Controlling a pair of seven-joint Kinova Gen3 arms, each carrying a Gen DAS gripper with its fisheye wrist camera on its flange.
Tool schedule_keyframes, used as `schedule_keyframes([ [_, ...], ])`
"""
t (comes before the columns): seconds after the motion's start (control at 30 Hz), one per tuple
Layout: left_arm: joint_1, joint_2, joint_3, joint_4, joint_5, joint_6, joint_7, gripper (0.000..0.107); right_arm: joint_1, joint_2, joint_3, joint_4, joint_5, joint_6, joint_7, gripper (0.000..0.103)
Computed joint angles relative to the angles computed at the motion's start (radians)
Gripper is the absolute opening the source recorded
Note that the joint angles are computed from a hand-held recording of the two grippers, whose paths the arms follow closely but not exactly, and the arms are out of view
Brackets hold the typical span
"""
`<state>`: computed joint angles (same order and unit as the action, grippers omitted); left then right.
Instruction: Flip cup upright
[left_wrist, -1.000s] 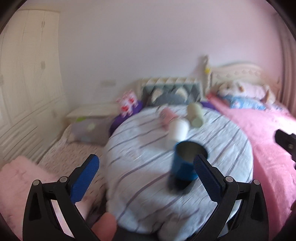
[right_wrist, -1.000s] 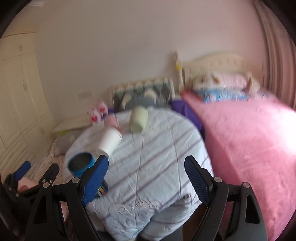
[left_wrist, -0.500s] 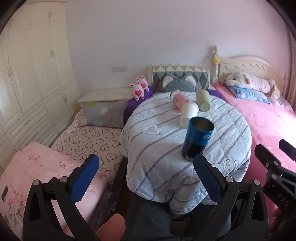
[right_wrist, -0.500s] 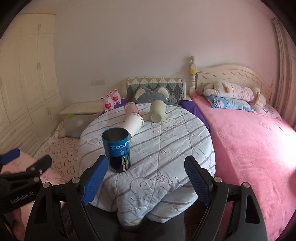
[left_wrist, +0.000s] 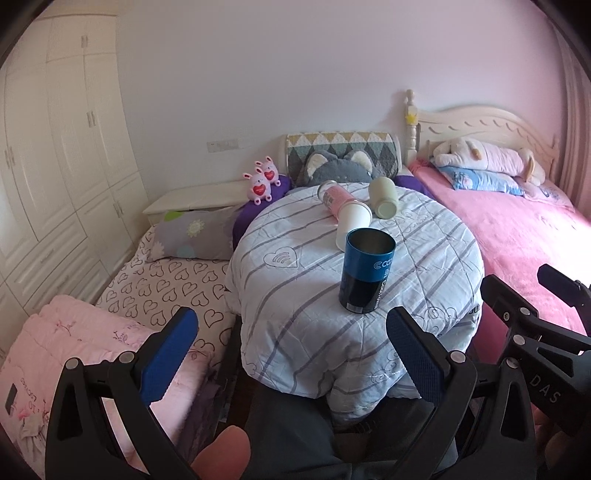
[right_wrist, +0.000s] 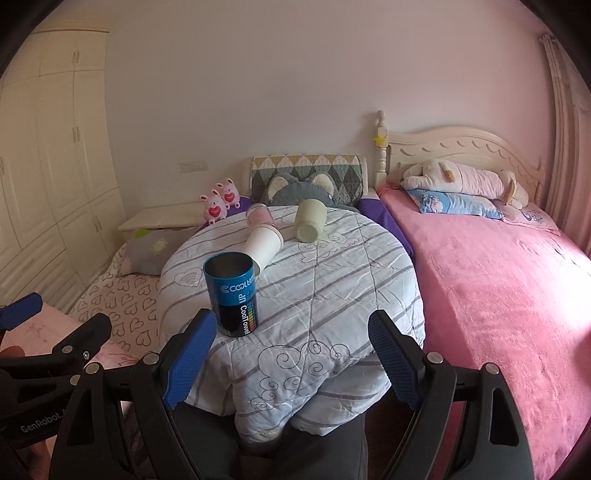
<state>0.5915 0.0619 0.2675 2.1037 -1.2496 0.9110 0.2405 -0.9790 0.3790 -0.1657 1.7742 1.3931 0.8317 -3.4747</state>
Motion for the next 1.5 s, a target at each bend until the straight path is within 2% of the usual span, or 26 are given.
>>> schedule_keyframes([
  [0.83,0.007,-0.019,0.014,0.002,0.025,-0.003,-0.017,0.103,0.005,-0.011,-0.005,0.008,-0.009,-0.006,0.008,0.085],
  [1.5,0.028,0.000,0.015,-0.017,0.022,0.078,-0.023,0.103,0.001,-0.013,-0.008,0.007,-0.011,0.007,0.019,0.085],
])
